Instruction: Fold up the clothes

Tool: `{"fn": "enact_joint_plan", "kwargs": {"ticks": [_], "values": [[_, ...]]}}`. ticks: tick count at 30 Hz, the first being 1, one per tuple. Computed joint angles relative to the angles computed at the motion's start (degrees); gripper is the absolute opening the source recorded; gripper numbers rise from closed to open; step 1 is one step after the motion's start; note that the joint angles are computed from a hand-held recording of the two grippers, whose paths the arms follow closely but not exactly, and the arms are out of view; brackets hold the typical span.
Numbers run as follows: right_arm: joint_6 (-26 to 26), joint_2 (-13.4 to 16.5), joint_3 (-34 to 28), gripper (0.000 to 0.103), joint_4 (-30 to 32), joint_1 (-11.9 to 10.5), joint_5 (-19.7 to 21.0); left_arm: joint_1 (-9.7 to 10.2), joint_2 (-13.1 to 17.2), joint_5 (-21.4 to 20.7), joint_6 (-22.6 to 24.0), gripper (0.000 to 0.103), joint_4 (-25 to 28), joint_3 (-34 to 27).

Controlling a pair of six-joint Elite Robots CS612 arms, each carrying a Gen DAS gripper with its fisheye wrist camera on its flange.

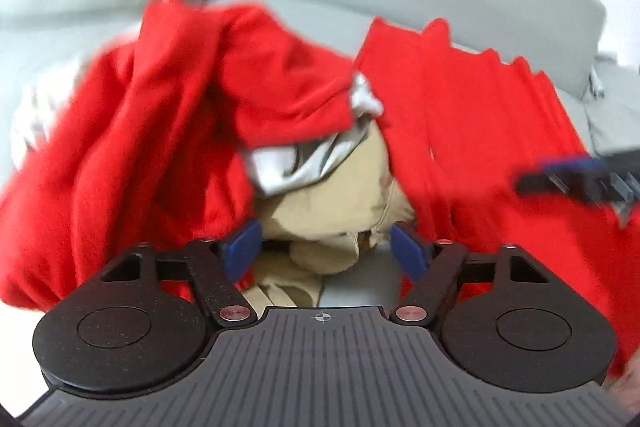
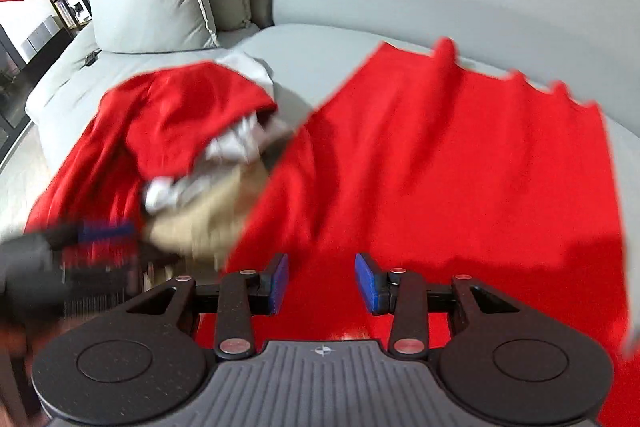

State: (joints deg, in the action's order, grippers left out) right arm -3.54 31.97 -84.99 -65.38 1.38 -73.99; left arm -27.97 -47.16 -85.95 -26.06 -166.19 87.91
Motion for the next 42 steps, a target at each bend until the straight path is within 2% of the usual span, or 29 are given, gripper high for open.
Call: {"fn": "enact_joint_plan", "kwargs": {"ticks": [3, 6, 9, 12, 13, 14, 16, 17, 19, 21, 23, 25, 27, 28, 29, 32, 36, 39, 42], "values": [[0.8, -2.0, 6.9, 0.042, -4.3, 1.1, -0.3, 0.72, 0.1, -2.1, -1.9, 0.073, -2.6, 0.6], [0.3, -4.0, 13.6, 0.043, -8.2, 2.3, -2.0, 1.92, 0.7, -6.0, -5.5, 0.071, -2.9, 0.3], [-1.5, -6.3, 20.9, 0.045, -10.9, 3.6, -5.7, 2.81, 1.2, -8.3, -10.2, 0.063, -3.1, -0.1], [-2.2, -7.2, 24.1, 0.046, -12.3, 4.0, -7.0, 3.16, 1.5, -9.5, -11.1, 0.062, -2.6, -0.4], [-2.4, -7.4, 25.0, 0.044, -12.4, 3.9, -6.7, 3.2, 1.5, -9.6, -11.1, 0.062, -2.5, -0.5], [-2.6, -7.5, 25.4, 0.034, -12.2, 3.8, -6.0, 3.21, 1.5, -9.6, -11.0, 0.062, -2.5, -0.5], [-3.2, -7.9, 25.8, 0.004, -11.4, 3.5, -3.8, 3.27, 1.5, -9.8, -10.9, 0.062, -2.5, -0.4], [-3.8, -7.8, 25.1, 0.004, -11.6, 3.4, -3.6, 3.3, 1.6, -9.9, -10.9, 0.062, -2.5, -0.4], [-3.6, -7.2, 23.2, 0.004, -12.9, 3.1, -3.4, 3.37, 1.6, -10.3, -11.1, 0.062, -2.5, -0.6], [-0.9, -6.4, 20.3, 0.004, -14.2, 2.2, -2.2, 3.3, 1.8, -10.3, -11.2, 0.062, -2.2, -1.0], [3.8, -5.4, 17.3, 0.004, -15.8, 1.1, -2.3, 3.18, 1.7, -10.1, -11.1, 0.062, -2.2, -0.9], [10.8, -4.0, 13.7, 0.004, -16.3, -0.4, -4.7, 3.12, 1.7, -10.0, -11.1, 0.062, -2.2, -0.9], [18.5, -3.1, 11.3, 0.012, -12.2, -2.3, -7.8, 3.03, 1.7, -10.2, -10.8, 0.062, -1.9, -1.0], [22.1, -3.2, 10.9, 0.024, -7.3, -3.2, -9.4, 2.91, 1.7, -10.1, -10.4, 0.062, -1.5, -1.1], [23.2, -3.5, 10.9, 0.031, -3.4, -3.6, -11.1, 2.79, 1.6, -9.9, -10.0, 0.062, -1.1, -1.1], [21.1, -3.1, 9.4, 0.032, 0.5, -4.2, -14.2, 2.56, 1.5, -9.5, -9.3, 0.062, -0.6, -1.1], [17.1, -2.6, 8.2, 0.033, -4.9, -4.3, -11.4, 2.54, 1.8, -9.4, -9.8, 0.062, -0.8, -1.5], [12.0, -3.8, 10.8, 0.033, -10.9, -3.6, -9.3, 2.63, 2.0, -9.7, -10.1, 0.062, -1.4, -1.5], [10.7, -5.9, 15.6, 0.033, -16.4, -2.8, -7.7, 2.63, 2.2, -10.2, -10.9, 0.062, -2.2, -1.4]]}}
